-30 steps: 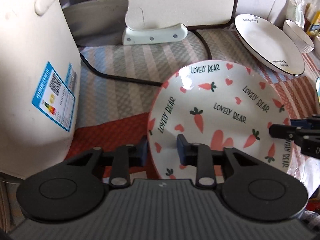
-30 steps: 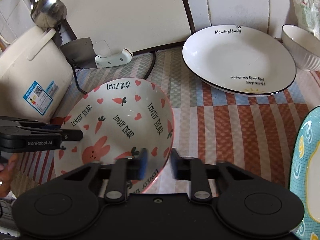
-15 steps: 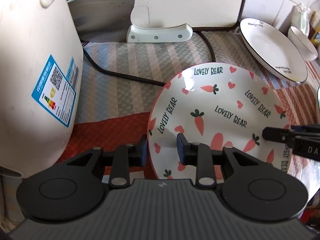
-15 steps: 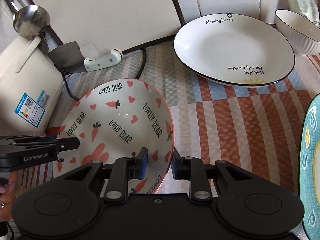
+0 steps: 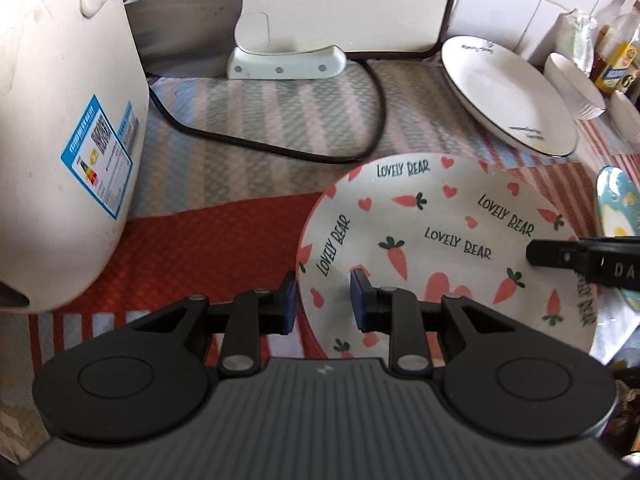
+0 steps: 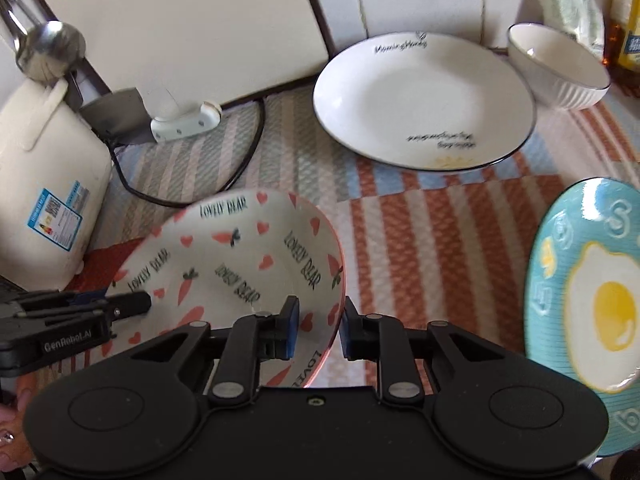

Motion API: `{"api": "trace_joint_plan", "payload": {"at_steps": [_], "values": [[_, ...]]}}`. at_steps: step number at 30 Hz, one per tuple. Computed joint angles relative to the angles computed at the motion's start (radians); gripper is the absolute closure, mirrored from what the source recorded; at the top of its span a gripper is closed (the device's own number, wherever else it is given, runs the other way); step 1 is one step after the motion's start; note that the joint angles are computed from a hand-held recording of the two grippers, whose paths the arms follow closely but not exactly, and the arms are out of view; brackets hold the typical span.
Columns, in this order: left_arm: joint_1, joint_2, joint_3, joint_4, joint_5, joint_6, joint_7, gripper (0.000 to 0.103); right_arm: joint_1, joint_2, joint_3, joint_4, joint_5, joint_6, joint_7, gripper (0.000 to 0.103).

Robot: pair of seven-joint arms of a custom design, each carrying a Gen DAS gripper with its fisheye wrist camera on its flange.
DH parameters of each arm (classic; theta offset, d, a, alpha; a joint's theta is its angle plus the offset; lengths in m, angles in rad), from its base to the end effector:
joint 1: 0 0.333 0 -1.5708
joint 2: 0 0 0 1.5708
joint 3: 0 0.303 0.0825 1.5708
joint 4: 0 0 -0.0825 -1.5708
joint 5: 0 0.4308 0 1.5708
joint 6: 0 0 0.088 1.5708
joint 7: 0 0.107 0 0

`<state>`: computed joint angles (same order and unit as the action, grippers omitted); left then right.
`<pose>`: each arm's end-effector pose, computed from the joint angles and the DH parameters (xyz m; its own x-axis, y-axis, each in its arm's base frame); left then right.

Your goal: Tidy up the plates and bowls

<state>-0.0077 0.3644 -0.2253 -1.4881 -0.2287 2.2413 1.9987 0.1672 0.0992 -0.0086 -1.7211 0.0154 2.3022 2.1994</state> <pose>0.7263 -0.1555 0.4876 -0.5209 -0.8452 0.1196 -0.7876 0.4219 -0.4490 0.6689 0.1075 0.5459 -0.3907 -0.8757 -0.2839 -0.7997 0.4756 -0.3665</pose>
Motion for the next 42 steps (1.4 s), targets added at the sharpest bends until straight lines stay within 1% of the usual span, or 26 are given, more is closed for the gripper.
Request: {"api": "trace_joint_plan", "payload": {"at_steps": [2,4,6,11,13,16,18,21,25,28,31,34,37,39,41,42], "values": [[0.000,-0.013,-0.003,-0.014,-0.004,-0.004,0.005,0.078,-0.007,-0.034,-0.002,-0.034,0.032,0.012,-0.009,0.085],[0.005,-0.024,-0.009,-0.022,-0.031,-0.010,0.007,0.078,-0.013,-0.080,-0.003,-0.085,0.045,0.045,0.023,0.087],[0.005,-0.045,-0.015,-0.047,-0.049,0.006,0.032,0.078,-0.017,-0.111,0.002,-0.114,0.028,0.060,0.039,0.088],[-0.005,-0.068,-0.024,-0.057,-0.091,-0.002,0.085,0.078,-0.038,-0.195,0.011,-0.194,0.001,0.086,0.088,0.088],[-0.013,-0.081,-0.027,-0.063,-0.101,-0.004,0.105,0.078,-0.049,-0.228,0.014,-0.224,-0.005,0.092,0.104,0.089],[-0.046,-0.092,-0.025,-0.052,-0.071,-0.027,0.088,0.078,-0.069,-0.297,0.019,-0.287,-0.013,0.089,0.128,0.088],[-0.062,-0.115,-0.033,-0.070,-0.073,-0.018,0.115,0.078,-0.091,-0.365,0.025,-0.362,-0.018,0.113,0.172,0.088],[-0.087,-0.126,-0.045,-0.069,-0.088,-0.027,0.149,0.078,-0.136,-0.461,0.043,-0.458,-0.046,0.135,0.235,0.088],[-0.116,-0.114,-0.059,-0.042,-0.119,-0.064,0.182,0.078,-0.196,-0.577,0.061,-0.556,-0.069,0.152,0.293,0.088],[-0.139,-0.102,-0.069,-0.029,-0.134,-0.083,0.190,0.078,-0.238,-0.649,0.068,-0.618,-0.079,0.156,0.307,0.088],[-0.164,-0.093,-0.078,-0.026,-0.132,-0.085,0.192,0.078,-0.274,-0.692,0.076,-0.653,-0.094,0.135,0.311,0.088],[-0.188,-0.077,-0.084,-0.014,-0.117,-0.089,0.182,0.078,-0.295,-0.724,0.067,-0.690,-0.088,0.129,0.300,0.088],[-0.209,-0.069,-0.091,-0.018,-0.100,-0.063,0.183,0.078,-0.310,-0.751,0.057,-0.726,-0.077,0.131,0.279,0.088],[-0.227,-0.065,-0.092,-0.026,-0.071,-0.031,0.175,0.078,-0.316,-0.756,0.042,-0.751,-0.056,0.150,0.261,0.088],[-0.250,-0.057,-0.088,-0.021,-0.025,-0.019,0.135,0.078,-0.329,-0.763,0.039,-0.779,-0.038,0.179,0.261,0.088],[-0.255,-0.053,-0.090,-0.019,-0.009,-0.017,0.134,0.078,-0.332,-0.764,0.035,-0.789,-0.024,0.190,0.260,0.088]]}}
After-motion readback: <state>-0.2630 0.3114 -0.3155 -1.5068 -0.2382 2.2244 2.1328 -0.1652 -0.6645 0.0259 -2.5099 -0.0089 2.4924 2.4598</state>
